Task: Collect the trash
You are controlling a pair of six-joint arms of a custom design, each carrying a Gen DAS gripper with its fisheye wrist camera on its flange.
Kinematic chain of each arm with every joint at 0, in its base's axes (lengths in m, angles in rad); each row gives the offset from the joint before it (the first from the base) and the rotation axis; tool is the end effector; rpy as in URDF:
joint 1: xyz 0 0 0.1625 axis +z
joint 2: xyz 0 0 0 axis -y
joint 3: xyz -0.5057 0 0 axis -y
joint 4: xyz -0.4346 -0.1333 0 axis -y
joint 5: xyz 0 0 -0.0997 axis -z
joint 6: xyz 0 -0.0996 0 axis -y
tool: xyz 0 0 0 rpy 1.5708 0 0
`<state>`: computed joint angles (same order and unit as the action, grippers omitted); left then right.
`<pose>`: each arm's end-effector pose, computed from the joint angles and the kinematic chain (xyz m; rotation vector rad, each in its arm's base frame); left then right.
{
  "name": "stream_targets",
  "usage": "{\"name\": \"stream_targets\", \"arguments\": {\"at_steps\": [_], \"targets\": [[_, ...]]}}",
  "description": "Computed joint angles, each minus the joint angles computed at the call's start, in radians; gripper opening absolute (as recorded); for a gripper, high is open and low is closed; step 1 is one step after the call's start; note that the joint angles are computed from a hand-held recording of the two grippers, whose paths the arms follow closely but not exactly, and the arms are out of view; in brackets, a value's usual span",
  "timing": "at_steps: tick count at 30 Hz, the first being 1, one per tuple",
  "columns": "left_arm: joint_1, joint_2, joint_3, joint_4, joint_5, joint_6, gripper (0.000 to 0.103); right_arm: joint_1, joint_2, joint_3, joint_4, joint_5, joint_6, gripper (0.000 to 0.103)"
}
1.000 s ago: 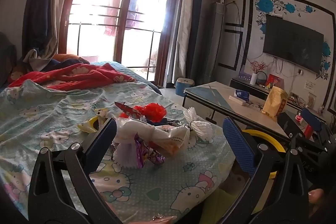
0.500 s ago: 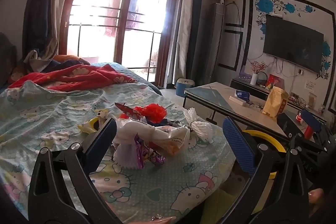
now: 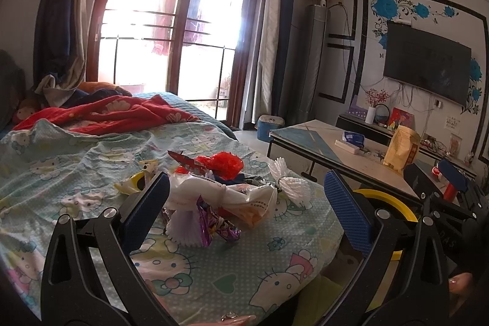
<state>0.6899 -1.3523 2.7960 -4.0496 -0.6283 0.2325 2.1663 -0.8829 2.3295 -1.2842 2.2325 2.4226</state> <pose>-0.0690 -0.3342 0.2809 0.5998 2.1312 -1.4926 0.3044 -0.3208 0.0108 0.7325 -1.8699 1.5937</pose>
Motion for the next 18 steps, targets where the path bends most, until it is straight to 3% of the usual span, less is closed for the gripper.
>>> {"name": "stream_targets", "arguments": {"at_steps": [18], "targets": [[0.016, 0.003, -0.007, -0.025, -0.005, 0.026, 0.093, -0.006, -0.005, -0.003, 0.014, -0.003, 0.006, 0.097]]}}
